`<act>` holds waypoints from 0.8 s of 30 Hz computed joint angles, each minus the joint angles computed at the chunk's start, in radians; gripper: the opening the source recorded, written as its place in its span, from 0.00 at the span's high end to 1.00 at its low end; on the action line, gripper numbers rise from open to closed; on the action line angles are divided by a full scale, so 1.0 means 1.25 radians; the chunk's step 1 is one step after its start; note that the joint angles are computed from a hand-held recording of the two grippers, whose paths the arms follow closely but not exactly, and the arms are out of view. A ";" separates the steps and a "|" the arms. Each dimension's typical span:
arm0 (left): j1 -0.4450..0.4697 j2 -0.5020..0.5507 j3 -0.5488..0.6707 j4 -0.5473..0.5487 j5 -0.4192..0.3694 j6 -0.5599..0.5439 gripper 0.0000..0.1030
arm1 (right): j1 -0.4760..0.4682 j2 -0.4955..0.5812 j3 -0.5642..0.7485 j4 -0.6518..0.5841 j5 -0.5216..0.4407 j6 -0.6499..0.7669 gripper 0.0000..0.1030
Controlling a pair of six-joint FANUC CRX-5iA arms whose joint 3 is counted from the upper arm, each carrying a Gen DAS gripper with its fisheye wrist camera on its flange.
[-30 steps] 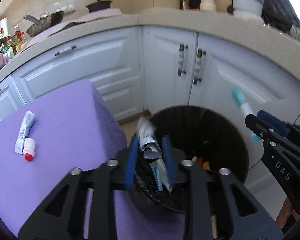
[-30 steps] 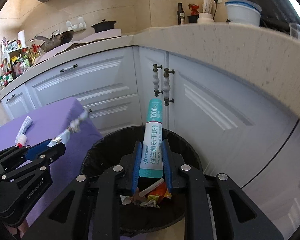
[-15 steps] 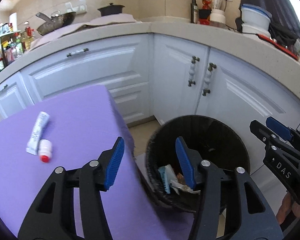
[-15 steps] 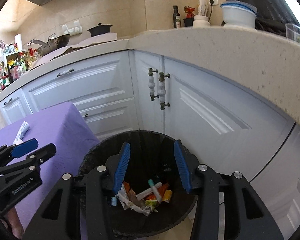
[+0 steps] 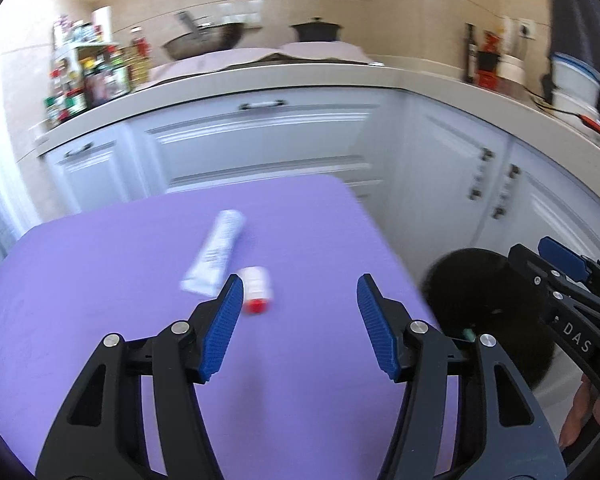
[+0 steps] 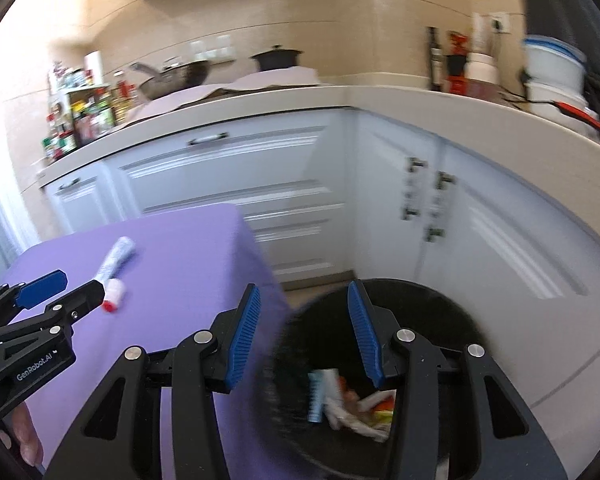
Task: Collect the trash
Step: 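Move both open grippers back over the table toward the remaining items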
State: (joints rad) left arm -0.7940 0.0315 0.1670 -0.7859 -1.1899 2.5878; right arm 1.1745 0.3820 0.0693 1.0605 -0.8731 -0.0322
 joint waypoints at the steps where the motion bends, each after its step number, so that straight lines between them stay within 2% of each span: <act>1: 0.003 -0.010 -0.009 -0.005 -0.009 0.005 0.44 | 0.003 0.014 0.022 -0.009 0.006 0.018 0.56; 6: 0.033 -0.069 -0.067 -0.020 -0.050 0.035 0.44 | 0.017 0.083 0.126 -0.048 0.024 0.092 0.55; 15: 0.107 -0.151 -0.154 -0.008 -0.074 0.053 0.44 | 0.037 0.229 0.364 -0.180 0.010 0.272 0.55; 19: 0.133 -0.177 -0.183 -0.002 -0.077 0.058 0.44 | 0.044 0.294 0.477 -0.243 -0.015 0.350 0.55; 24: 0.164 -0.199 -0.210 0.007 -0.078 0.052 0.44 | 0.050 0.388 0.650 -0.319 -0.087 0.453 0.55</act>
State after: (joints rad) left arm -0.5896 -0.2177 -0.0951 -0.7766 -1.2869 2.6531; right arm 1.2374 0.8670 0.8816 0.6619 -0.9822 0.5344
